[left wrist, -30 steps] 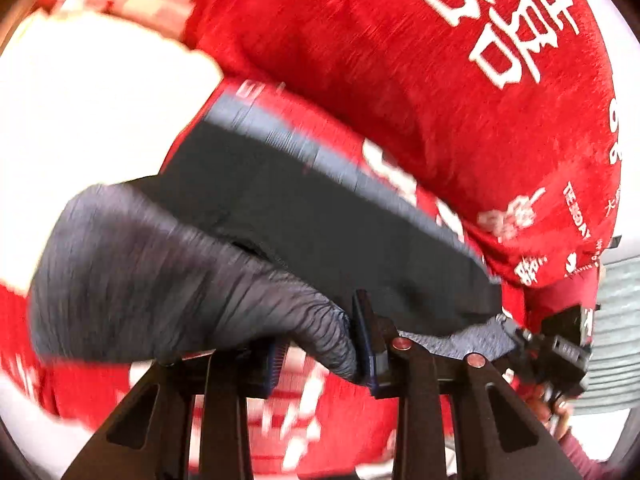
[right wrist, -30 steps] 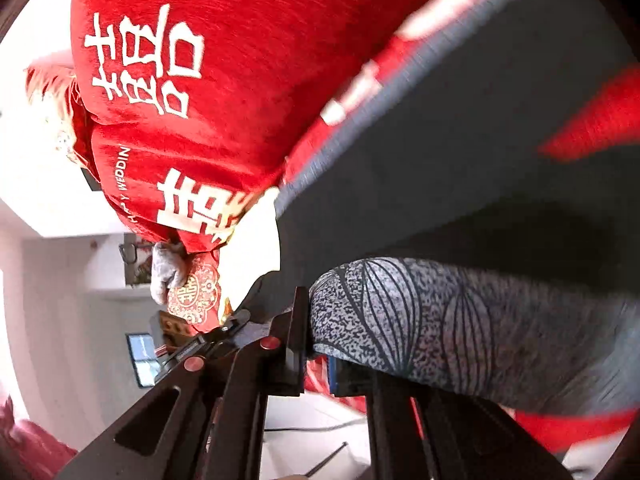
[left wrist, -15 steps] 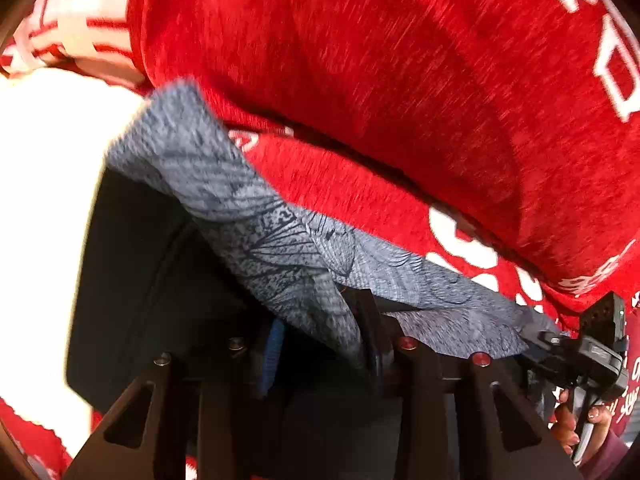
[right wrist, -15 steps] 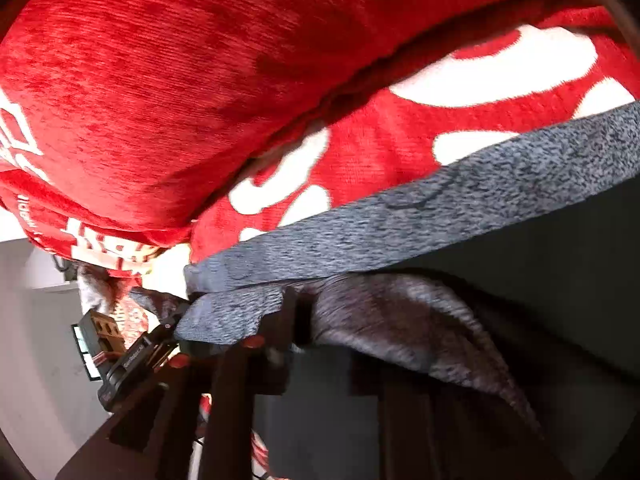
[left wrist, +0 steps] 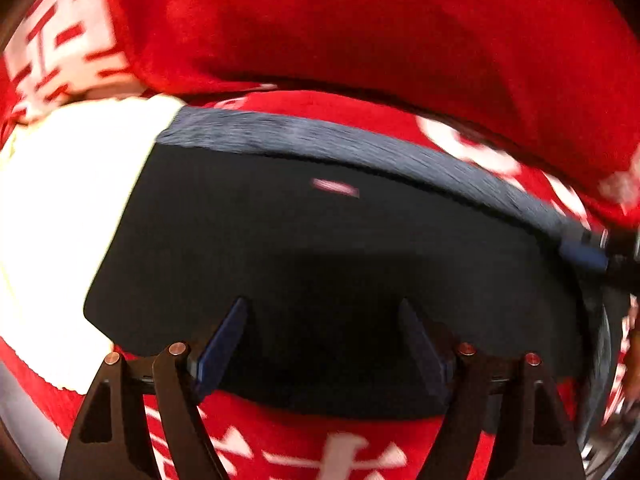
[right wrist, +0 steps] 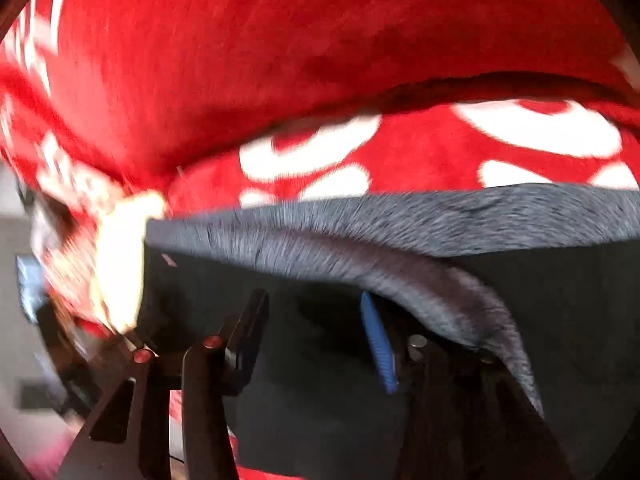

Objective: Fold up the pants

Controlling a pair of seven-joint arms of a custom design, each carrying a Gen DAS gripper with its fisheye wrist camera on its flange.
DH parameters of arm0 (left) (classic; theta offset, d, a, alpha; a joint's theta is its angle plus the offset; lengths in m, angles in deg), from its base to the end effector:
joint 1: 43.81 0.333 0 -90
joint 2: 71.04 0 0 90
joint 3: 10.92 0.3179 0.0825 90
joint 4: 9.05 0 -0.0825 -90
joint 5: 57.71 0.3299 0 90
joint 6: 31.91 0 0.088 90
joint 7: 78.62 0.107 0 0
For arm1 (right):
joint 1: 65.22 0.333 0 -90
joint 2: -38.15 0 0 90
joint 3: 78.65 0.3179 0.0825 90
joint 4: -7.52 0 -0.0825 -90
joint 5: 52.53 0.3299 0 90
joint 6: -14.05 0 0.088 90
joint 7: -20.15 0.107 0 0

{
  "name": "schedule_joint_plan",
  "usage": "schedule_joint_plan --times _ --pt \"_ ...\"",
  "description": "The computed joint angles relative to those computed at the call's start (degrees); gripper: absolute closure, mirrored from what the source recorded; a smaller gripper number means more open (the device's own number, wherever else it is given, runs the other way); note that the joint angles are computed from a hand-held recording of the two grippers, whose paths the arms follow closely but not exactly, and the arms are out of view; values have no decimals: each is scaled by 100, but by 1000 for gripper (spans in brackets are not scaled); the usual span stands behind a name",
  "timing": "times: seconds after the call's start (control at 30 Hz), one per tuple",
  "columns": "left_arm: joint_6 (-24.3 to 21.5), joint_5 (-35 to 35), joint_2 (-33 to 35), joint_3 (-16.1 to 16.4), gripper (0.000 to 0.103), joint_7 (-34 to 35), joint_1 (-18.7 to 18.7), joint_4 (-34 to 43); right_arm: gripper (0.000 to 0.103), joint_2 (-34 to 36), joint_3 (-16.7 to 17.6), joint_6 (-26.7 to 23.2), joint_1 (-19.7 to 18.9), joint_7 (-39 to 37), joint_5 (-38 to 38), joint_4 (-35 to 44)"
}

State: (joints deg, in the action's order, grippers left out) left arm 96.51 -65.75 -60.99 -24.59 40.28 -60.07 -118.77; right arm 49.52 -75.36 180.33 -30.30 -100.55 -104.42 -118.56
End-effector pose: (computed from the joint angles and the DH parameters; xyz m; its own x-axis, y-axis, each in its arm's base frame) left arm 0.4925 -0.2804 0.4500 -0.8106 -0.5812 0.0716 -0.5821 0.7864 -0.2065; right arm 0.3951 0.3698 0.3750 -0.7243 -0.3820 -0.5739 -0.4266 0.9023 -0.0622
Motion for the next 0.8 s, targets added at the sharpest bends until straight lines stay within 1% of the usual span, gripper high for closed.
schedule_joint_plan --times 0.03,0.1,0.13,0.17,0.23,0.27,0.3,0.33,0.37,0.4,0.43,0.47,0.5,0.53,0.6,0.67,0.73,0.77,0.8 --pt "-40 -25 -125 -29 24 120 1 -107 51 -258 -108 -274 212 593 -380 -143" --pt "-324 -275 -447 -107 24 441 2 -272 51 -767 92 -731 295 1143 -648 -475" --pt "-522 -389 -583 -137 24 546 -16 -302 49 -1040 252 -992 339 1321 -642 -643" --pt "-737 -498 -720 -182 24 638 -64 -347 48 -1332 466 -1391 418 1331 -387 -786" --pt "-1147 -810 -1048 -282 24 885 -199 -525 45 -1753 881 -2014 565 1381 134 -959" --pt "-1359 -930 -1117 -327 24 929 -283 -522 44 -1998 1165 -2387 700 1586 414 -1087" --pt "-1555 -1086 -1194 -398 24 912 -396 -591 43 -2092 1390 -2709 792 1670 732 -1060" --pt "-1767 -1221 -1235 -436 24 900 -484 -624 43 -2226 1610 -2930 875 1858 1005 -1140" --pt "-2006 -1388 -1298 -523 24 828 -619 -711 43 -2340 1935 -3223 1010 2237 1277 -1157" --pt "-2094 -1493 -1353 -575 24 783 -724 -801 43 -2340 2172 -3375 1086 2580 1410 -1137" --pt "-2159 -1614 -1447 -609 24 785 -816 -929 43 -2322 2394 -3529 1205 2957 1586 -1089" --pt "-2239 -1763 -1597 -692 24 734 -956 -1108 43 -2173 2650 -3641 1346 3533 1734 -971" --pt "-2265 -1835 -1638 -738 24 698 -1057 -1204 43 -2075 2822 -3790 1514 3960 1846 -841" --pt "-2298 -1903 -1641 -772 24 689 -1147 -1274 43 -1799 3002 -3911 1676 4510 1841 -614" --pt "-2266 -1966 -1715 -878 24 696 -1356 -1500 43 -1266 3177 -4125 1970 5391 1651 -173" --pt "-2246 -1998 -1841 -946 24 761 -1531 -1694 43 -632 3238 -4449 2323 6370 1276 378" --pt "-2256 -2080 -1891 -939 24 878 -1633 -1779 43 -137 3159 -4816 2716 7061 961 861" --pt "-2178 -2152 -1876 -980 24 922 -1708 -1844 43 115 3081 -5037 2921 7332 792 1119" --pt "-2155 -2162 -1898 -992 24 913 -1751 -1891 43 242 2979 -5177 3041 7398 696 1277"
